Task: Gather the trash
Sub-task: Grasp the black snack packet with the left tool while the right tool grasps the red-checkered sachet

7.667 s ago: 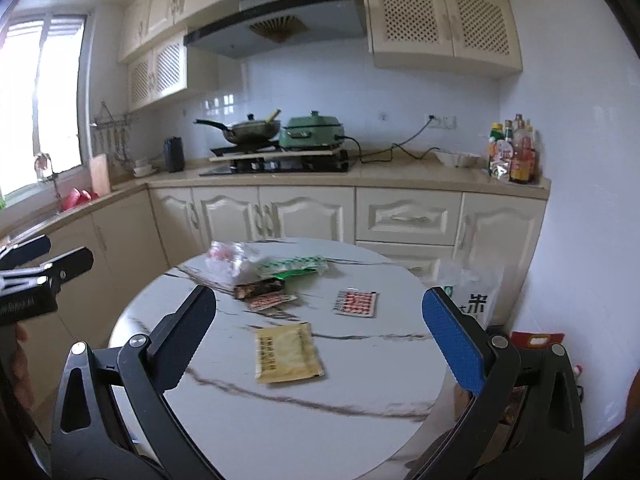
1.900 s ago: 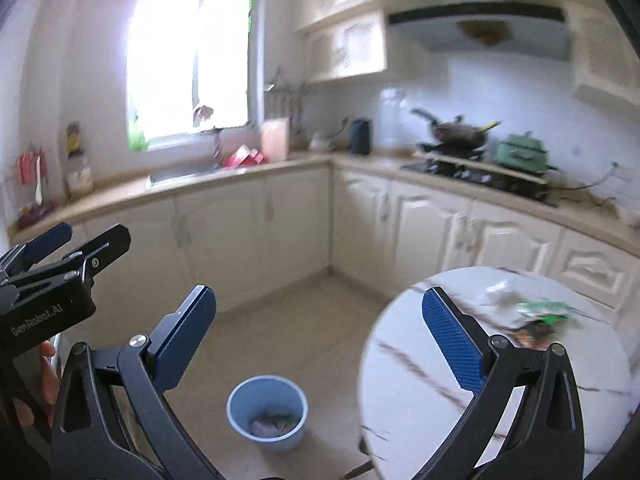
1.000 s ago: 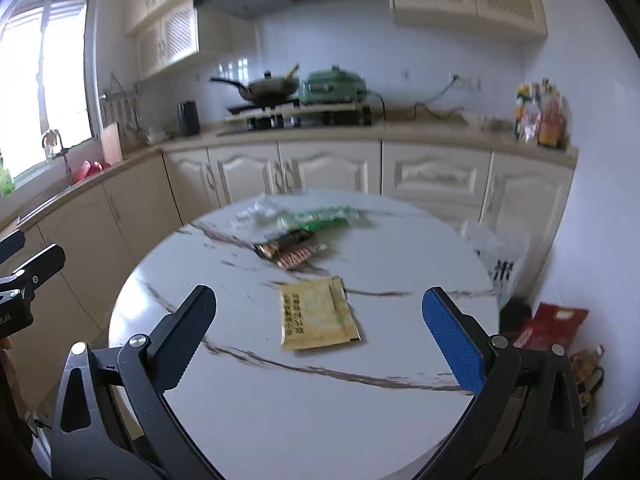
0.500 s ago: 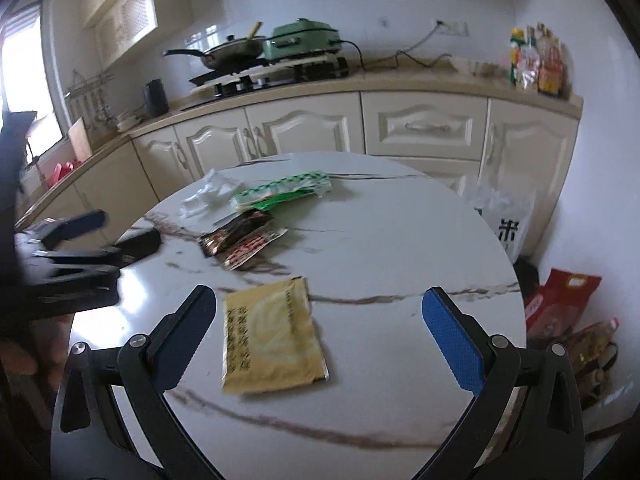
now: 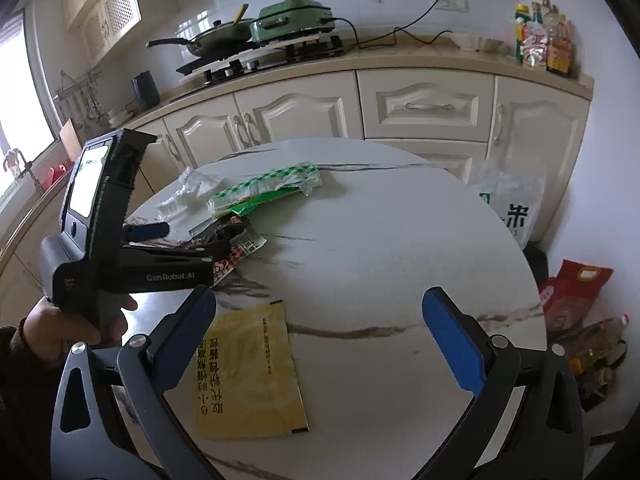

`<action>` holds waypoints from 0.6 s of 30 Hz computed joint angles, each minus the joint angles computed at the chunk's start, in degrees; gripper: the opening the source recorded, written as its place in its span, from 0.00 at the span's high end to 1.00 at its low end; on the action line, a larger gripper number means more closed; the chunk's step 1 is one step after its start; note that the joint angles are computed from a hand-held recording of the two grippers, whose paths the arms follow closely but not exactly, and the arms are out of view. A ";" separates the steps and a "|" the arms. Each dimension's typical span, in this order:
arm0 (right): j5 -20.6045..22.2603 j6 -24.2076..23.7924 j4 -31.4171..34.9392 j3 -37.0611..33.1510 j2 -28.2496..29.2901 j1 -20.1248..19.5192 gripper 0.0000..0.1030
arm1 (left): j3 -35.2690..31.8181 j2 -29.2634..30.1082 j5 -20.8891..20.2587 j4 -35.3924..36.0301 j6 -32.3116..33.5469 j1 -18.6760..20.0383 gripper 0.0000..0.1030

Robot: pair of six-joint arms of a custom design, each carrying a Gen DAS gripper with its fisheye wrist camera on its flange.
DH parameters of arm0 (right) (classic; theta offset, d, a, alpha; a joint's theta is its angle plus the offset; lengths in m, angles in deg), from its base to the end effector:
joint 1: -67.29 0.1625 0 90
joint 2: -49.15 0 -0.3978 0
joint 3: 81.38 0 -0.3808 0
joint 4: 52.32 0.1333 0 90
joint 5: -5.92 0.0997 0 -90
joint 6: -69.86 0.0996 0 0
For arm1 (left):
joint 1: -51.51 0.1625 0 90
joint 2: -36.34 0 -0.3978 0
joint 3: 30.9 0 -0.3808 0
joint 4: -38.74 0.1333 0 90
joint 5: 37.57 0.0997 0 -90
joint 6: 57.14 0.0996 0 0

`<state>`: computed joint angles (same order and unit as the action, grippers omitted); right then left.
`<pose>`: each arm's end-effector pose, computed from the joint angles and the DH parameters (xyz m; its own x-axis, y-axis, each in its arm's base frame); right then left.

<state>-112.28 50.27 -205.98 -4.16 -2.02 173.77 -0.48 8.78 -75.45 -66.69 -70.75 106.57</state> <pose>0.2881 -0.6699 0.2965 -0.7979 -0.2297 0.5573 -0.5225 0.7246 -0.4494 -0.3094 -0.8129 0.2896 -0.7164 0.0166 -0.6975 0.4017 0.8272 -0.3928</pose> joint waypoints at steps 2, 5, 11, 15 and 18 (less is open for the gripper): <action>-0.06 -0.23 0.33 -0.65 0.45 0.06 0.00 | -0.10 -0.08 -0.47 -0.68 1.00 0.32 0.40; -0.13 -0.50 0.67 -1.57 1.19 0.26 0.00 | 1.03 -0.58 -0.60 -2.95 3.06 0.47 0.59; -0.26 -1.10 3.52 -5.42 3.97 0.91 0.00 | 14.33 -8.57 -0.01 -8.04 0.85 -0.53 0.70; -0.24 1.80 8.23 -10.17 7.38 1.18 0.00 | 28.17 -17.54 1.12 -13.69 -1.65 -3.01 0.70; -2.14 5.01 12.21 -14.13 10.57 1.76 0.00 | 35.86 -23.63 2.57 -14.89 -4.91 -5.00 0.70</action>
<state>-114.42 55.29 -193.77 -18.29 8.55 175.53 35.37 -14.86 -72.88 -81.59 -75.65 101.57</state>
